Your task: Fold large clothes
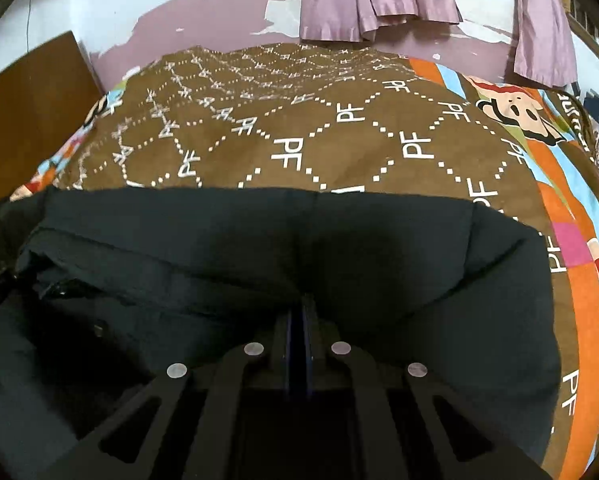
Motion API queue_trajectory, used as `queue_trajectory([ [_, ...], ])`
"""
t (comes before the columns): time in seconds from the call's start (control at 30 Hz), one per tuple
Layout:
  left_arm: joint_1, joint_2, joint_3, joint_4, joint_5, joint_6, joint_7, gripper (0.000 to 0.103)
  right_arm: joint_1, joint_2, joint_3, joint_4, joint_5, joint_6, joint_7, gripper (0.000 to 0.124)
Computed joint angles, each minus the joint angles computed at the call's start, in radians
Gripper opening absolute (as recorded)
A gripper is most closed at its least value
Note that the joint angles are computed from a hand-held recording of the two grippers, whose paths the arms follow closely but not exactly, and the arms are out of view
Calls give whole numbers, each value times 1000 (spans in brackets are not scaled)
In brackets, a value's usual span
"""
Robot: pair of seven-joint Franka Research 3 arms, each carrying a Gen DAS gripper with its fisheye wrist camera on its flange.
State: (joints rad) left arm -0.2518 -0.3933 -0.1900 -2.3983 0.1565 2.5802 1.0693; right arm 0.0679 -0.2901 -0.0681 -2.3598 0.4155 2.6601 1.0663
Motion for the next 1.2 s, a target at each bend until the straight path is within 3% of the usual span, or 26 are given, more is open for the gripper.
queue_trajectory([
  [0.17,15,-2,-29,-28,58,32,-44,3,25,-18,-26,-24,68,28,-54,5],
  [0.37,-75,-55,93,-97,-114,172,60,6,53,-49,-55,-51,200,72,-138,11],
  [0.43,-80,-65,107,-98,-158,195,70,11,63,-68,-55,-71,230,112,-160,21],
  [0.53,-37,-98,66,-122,-139,274,22,24,118,-111,-97,-101,331,166,-246,36],
  [0.7,55,-129,-19,-144,-40,435,-103,41,252,-164,-193,-80,582,279,-392,37],
  [0.77,124,-100,-71,-91,27,455,-152,42,223,-120,-183,-5,580,208,-324,37],
  [0.83,145,-56,-78,-25,65,433,-176,42,196,-55,-177,86,573,93,-264,37],
  [0.97,40,95,7,148,21,312,-116,42,145,90,-166,240,530,-180,-165,37],
  [1.07,-29,171,59,215,-91,243,-3,42,116,120,-143,251,544,-268,-196,31],
  [1.2,-101,215,110,232,-358,145,230,40,61,107,-82,223,382,-334,-225,19],
])
